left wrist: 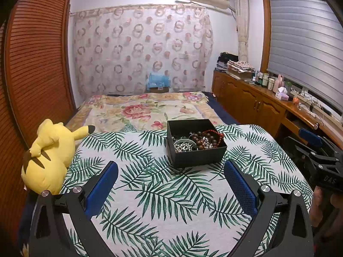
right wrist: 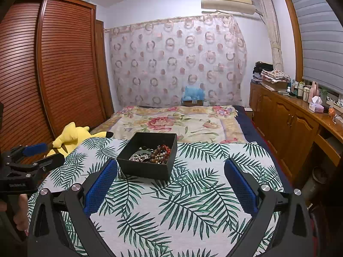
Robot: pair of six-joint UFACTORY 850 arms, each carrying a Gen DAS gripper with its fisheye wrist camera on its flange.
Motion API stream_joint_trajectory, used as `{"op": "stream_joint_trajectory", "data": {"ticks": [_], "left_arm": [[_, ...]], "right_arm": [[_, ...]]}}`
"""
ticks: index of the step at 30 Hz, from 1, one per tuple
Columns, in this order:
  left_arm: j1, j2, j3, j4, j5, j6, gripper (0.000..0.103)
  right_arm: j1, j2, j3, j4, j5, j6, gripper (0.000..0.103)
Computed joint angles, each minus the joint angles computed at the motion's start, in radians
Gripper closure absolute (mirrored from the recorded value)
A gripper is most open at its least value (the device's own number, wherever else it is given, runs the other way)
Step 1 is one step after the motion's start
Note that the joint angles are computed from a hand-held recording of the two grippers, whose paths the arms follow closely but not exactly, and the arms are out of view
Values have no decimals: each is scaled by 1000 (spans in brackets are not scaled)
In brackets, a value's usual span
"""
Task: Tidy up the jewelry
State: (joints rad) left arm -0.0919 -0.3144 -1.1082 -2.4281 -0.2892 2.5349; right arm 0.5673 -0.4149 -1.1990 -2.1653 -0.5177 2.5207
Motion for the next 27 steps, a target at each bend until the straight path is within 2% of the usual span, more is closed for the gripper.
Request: {"op": "stream_joint_trajectory", "data": {"ticks": [27], "left_arm": [[-6,1,6,-14,0,4,8]], "right_arm": [[0,-3,-1,1,1,2,3]]}}
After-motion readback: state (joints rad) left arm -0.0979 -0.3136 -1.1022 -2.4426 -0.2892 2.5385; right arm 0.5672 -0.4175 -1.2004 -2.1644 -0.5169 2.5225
